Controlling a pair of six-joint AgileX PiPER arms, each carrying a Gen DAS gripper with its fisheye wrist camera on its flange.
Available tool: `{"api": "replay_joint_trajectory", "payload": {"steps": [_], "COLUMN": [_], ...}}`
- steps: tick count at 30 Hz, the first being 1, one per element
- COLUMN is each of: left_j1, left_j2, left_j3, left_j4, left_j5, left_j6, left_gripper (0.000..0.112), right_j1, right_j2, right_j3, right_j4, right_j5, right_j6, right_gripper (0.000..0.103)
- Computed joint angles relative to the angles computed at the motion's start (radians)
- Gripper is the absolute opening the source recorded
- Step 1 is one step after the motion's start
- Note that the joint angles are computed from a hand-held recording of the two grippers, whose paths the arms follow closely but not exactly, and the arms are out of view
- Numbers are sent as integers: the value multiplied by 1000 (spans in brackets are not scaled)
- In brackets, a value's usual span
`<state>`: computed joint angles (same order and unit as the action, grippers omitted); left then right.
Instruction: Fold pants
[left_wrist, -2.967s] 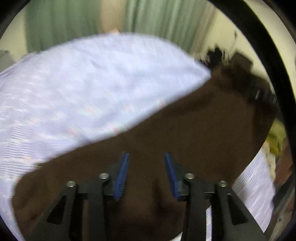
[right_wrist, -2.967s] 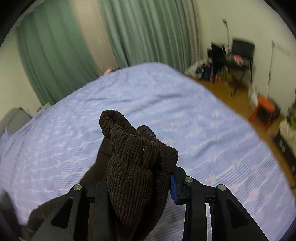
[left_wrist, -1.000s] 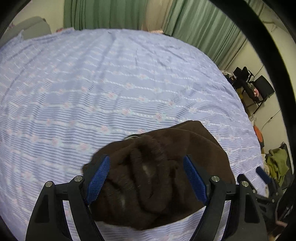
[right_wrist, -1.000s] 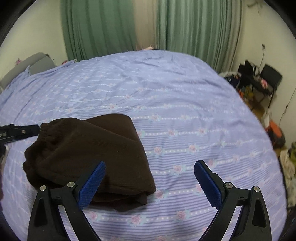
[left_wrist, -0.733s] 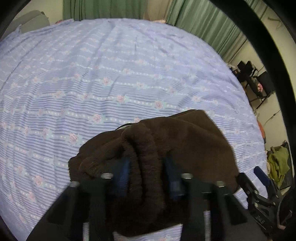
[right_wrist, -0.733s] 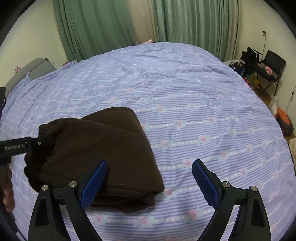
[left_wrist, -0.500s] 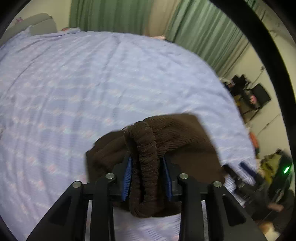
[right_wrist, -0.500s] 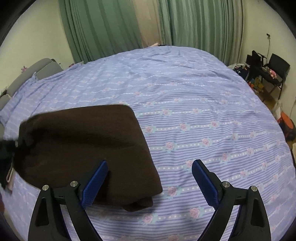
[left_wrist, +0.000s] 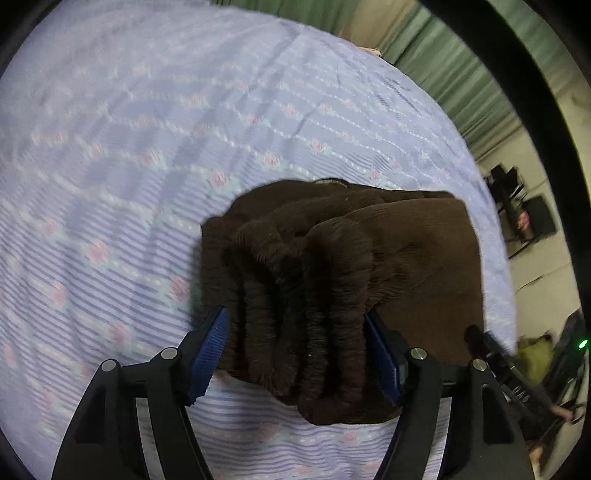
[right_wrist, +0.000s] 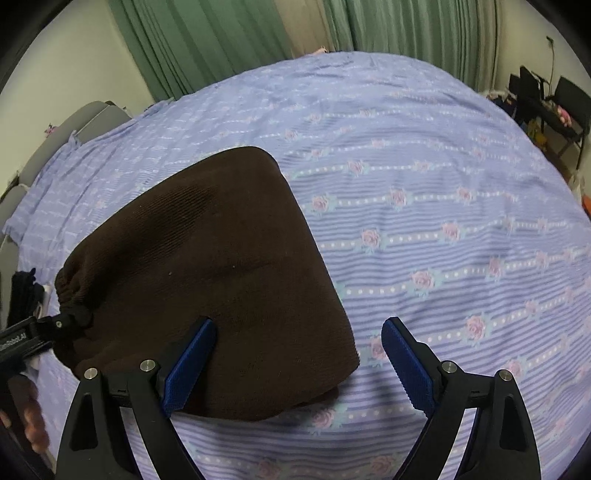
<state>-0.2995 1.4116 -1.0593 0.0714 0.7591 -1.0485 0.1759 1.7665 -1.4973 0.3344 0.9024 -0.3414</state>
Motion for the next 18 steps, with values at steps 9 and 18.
{"api": "replay_joint_trajectory", "payload": {"steps": [9, 18], "left_j1": [22, 202], "left_j2": [24, -16], "left_j3": [-90, -4], "left_j4": [-60, -148], "left_j5": [18, 14], "left_j6": [132, 331], "left_gripper": [42, 51], "right_j1": [5, 71], "right_j2": [10, -89], "right_j3": [11, 37], "right_j4": [29, 43], "right_j5": [31, 39], "right_j6": [-18, -33], "right_gripper": [92, 91]}}
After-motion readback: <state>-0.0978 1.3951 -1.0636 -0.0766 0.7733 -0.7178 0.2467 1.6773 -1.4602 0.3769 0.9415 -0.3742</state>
